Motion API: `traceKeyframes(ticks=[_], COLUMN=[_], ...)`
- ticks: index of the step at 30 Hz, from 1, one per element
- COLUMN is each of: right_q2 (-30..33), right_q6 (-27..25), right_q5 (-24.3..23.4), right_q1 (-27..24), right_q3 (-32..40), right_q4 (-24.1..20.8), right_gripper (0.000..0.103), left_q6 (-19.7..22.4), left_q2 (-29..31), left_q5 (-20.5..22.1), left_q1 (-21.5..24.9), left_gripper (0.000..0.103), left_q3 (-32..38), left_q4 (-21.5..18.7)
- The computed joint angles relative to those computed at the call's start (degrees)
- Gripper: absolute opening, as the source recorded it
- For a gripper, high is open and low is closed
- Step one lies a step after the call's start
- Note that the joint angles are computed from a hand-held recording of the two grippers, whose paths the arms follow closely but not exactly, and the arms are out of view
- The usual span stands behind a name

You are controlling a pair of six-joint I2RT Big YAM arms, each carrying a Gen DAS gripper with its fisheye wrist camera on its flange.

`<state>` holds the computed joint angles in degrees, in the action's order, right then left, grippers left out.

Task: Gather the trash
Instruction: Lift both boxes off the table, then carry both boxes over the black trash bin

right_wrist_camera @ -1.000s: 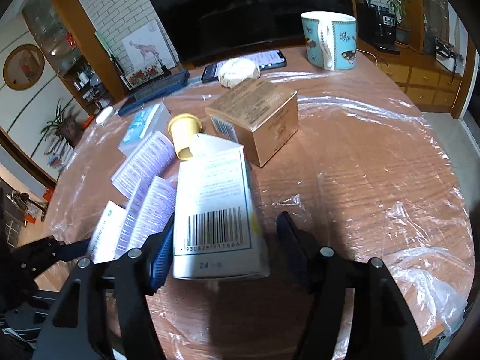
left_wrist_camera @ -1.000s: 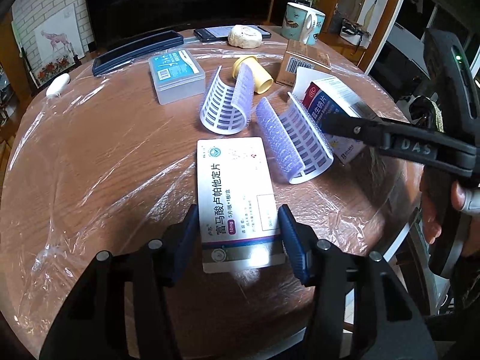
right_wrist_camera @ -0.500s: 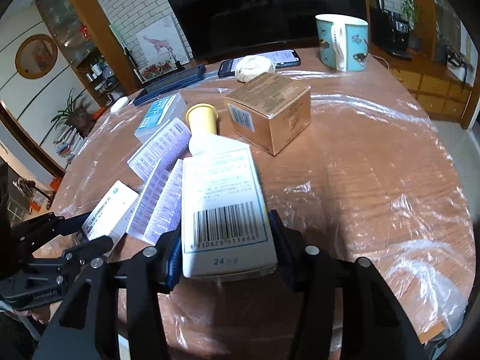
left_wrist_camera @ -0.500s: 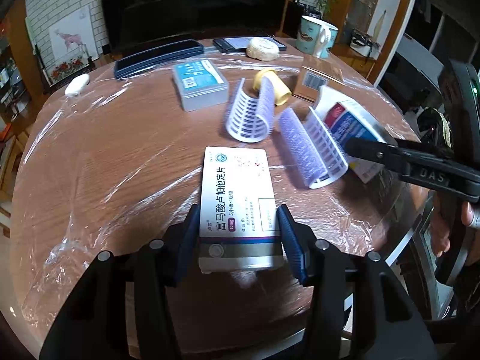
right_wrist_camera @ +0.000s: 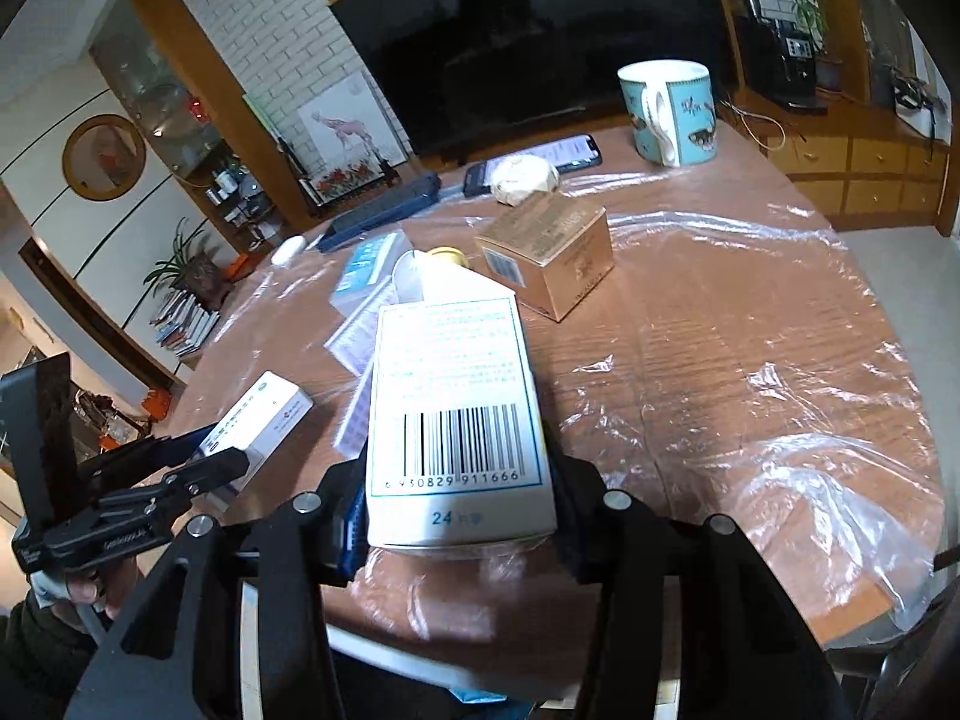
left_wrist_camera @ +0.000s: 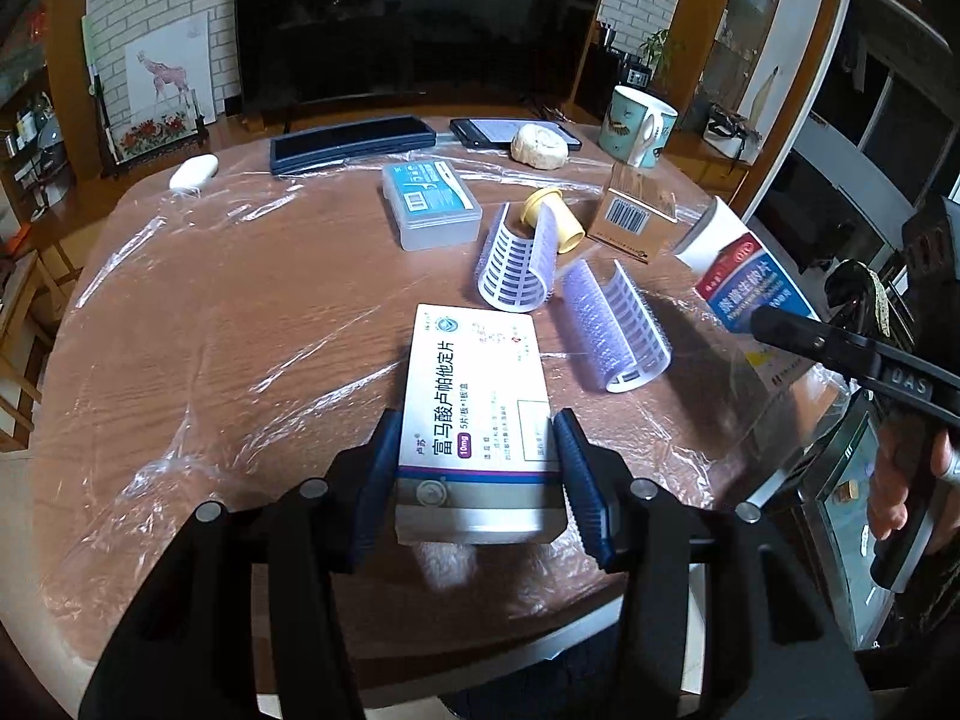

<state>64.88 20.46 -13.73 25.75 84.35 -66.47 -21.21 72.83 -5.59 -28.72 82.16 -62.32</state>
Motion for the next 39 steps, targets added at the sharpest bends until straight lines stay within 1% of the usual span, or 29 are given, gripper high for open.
traceKeyframes(ticks=[13, 22, 32, 39], right_q2=[-6.46, -10.00, -13.00, -14.19], right_q6=[-1.83, -2.79, -2.43, -2.39], right_q5=[-1.37, -2.92, -2.56, -2.95], right_q1=[1.29, 2.82, 7.17, 9.33], right_q3=[-1.53, -2.85, -4.14, -5.45], right_q4=[-4.74, -7.58, -10.40, -12.17], right_gripper=[0.047, 0.047, 0.047, 0.047], left_q6=[-1.80, -3.17, -5.41, -7.38], left_q2=[-6.00, -9.64, -12.83, -14.25], left_q5=[-1.81, -2.89, -3.23, -3.72], left_q1=[-2.99, -6.51, -10.76, -13.67], left_gripper=[0.053, 0.053, 0.053, 0.053], left_q3=[-2.89, -4.16, -6.49, -7.76], left_q4=[-2.74, -4.58, -6.33, -7.31])
